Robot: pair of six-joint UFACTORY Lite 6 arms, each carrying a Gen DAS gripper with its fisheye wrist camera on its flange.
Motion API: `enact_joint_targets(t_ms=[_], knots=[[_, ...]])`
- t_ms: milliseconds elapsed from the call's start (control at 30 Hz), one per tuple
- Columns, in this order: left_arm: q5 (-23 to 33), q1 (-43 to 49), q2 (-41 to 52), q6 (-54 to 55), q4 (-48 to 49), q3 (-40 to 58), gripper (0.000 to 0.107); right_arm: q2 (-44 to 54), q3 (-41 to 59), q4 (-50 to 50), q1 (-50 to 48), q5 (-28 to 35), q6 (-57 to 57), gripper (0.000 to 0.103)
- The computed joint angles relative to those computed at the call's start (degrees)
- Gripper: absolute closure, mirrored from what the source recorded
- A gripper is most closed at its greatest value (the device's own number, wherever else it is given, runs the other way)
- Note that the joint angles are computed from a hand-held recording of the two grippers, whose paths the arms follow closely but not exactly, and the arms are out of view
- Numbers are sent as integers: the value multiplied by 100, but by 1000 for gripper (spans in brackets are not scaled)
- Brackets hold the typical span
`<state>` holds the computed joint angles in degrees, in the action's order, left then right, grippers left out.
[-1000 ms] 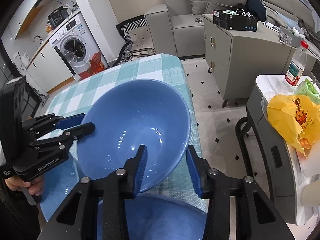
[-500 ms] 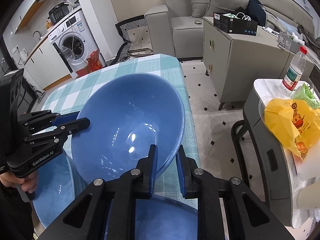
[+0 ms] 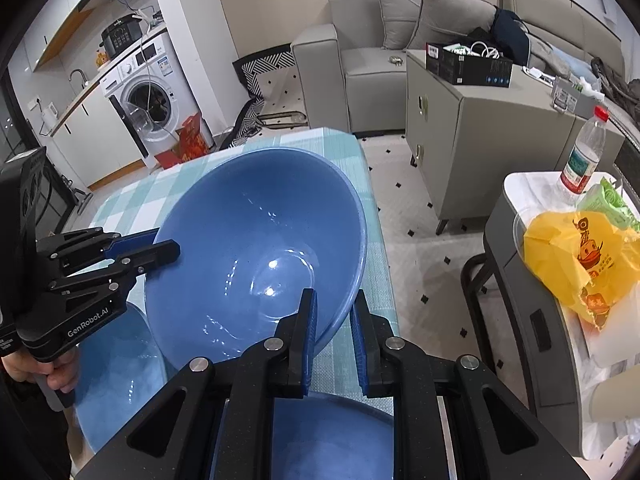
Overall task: Organize plates and bowls
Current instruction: 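Lift the blue bowl off the tablecloth with both grippers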
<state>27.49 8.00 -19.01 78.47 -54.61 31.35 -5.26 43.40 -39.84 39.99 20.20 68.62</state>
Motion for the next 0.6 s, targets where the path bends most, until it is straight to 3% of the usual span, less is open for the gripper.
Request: enact_joint_targets(t_ms=[267, 600], knots=[[391, 261, -531, -193, 210, -25, 91, -356, 47, -13, 233, 346, 51, 86], [1304, 861, -1586, -522, 582, -25, 91, -1006, 280, -76, 983, 1349, 273, 86]])
